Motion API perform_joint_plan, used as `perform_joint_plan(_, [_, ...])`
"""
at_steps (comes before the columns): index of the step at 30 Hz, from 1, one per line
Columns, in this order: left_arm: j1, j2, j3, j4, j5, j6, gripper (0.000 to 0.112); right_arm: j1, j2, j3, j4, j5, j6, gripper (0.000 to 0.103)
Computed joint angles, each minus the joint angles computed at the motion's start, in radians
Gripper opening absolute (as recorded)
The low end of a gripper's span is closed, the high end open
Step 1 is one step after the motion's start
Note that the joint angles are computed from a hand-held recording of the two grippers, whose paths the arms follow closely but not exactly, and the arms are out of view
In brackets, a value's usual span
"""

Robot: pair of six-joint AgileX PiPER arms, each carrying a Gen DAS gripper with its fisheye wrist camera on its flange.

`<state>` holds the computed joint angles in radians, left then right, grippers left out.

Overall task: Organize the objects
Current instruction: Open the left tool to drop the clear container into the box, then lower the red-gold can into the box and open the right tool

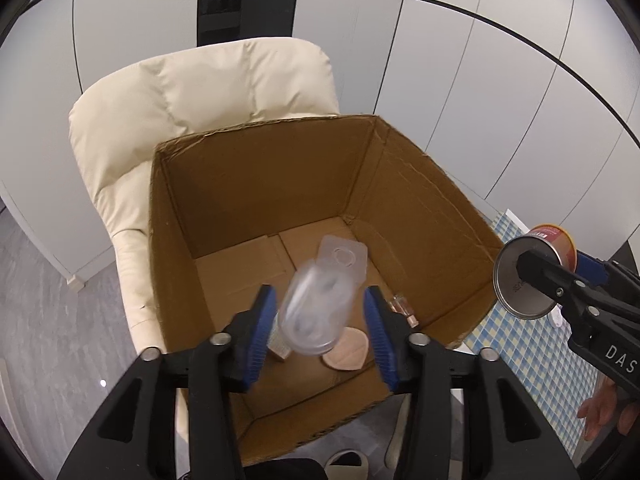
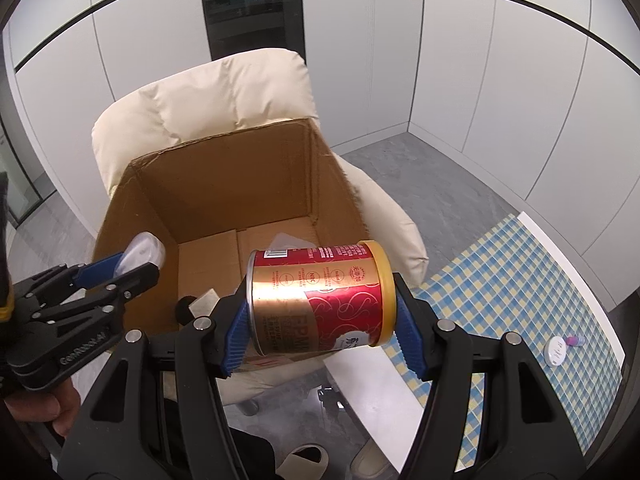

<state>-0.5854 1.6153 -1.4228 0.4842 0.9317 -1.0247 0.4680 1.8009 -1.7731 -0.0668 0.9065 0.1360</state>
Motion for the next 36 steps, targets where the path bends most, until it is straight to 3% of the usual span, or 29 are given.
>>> perform_joint_plan(5, [-0.004,-0.058,0.055,0.079,0.016,-0.07,0.092,0.039,0.031,-0.042,-0.009,0.011,0.013,0.064])
perform_joint_plan(9, [0.005,-0.115,0.109,0.12,0.023,-0.109,0.102,0.07,0.064,-0.09,-0.017,0.028,0.023,0.064])
perform_joint_plan(36, [0.177,-0.389,0.349,0.109,0.031,-0.108,0.102,0.248,0.28,-0.418,-0.063,0.183,0.071,0.065])
